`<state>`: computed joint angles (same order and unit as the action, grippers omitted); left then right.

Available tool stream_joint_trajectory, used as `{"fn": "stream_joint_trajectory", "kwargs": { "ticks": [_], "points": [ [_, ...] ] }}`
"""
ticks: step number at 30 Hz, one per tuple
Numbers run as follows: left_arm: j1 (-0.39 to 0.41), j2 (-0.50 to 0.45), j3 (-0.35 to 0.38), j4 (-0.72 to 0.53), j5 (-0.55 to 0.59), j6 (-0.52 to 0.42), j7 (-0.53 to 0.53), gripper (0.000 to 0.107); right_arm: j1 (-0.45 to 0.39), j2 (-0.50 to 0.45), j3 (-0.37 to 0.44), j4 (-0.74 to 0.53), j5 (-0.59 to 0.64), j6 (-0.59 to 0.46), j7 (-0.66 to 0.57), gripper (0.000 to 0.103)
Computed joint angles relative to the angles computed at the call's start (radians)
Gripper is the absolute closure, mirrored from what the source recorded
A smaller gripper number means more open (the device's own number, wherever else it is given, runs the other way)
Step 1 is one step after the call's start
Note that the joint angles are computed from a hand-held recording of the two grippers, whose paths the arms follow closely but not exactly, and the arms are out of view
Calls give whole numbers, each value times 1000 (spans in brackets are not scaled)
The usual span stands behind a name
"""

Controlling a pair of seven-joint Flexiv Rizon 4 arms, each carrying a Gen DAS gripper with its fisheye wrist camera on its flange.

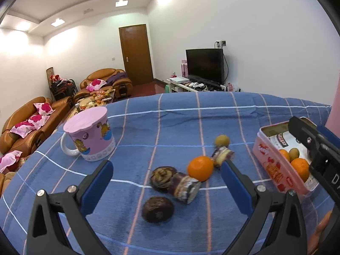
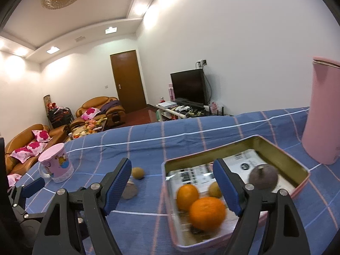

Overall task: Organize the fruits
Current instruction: 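Withdraw both tools from the tin toward the remaining items, then grasp a dark brown round fruit with the left tool while the right tool grasps a small can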

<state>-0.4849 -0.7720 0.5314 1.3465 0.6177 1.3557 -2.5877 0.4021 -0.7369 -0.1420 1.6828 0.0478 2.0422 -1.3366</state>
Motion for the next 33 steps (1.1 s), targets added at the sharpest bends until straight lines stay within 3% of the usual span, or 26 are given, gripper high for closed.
{"fn": "stream_joint_trajectory", "kwargs": {
  "ticks": [10, 12, 18, 25, 26, 29, 33],
  "points": [
    [45, 17, -18, 31, -18, -12, 59, 4, 15, -14, 30, -27, -33, -22, 8, 23],
    [80, 31, -53, 48, -28, -9, 110, 4, 5, -15, 41, -25, -50, -18, 9, 23],
    [341, 98, -345, 193, -167, 123, 474, 4, -93, -15, 141, -23, -130, -22, 66, 23],
    [533, 108, -613, 292, -296, 181, 763, 7, -187, -23, 230, -25, -263, -55, 146, 23],
    [531, 104, -619, 292, -303, 177, 789, 10, -192, -23, 234, -22, -275, -53, 150, 23],
    [448, 86, -545, 240, -327, 81, 816, 22, -201, -22, 240, -19, -309, -63, 162, 23],
    [459, 79, -562, 246, -421, 53, 855, 38, -225, -26, 264, -19, -354, -72, 176, 23]
  ]
}}
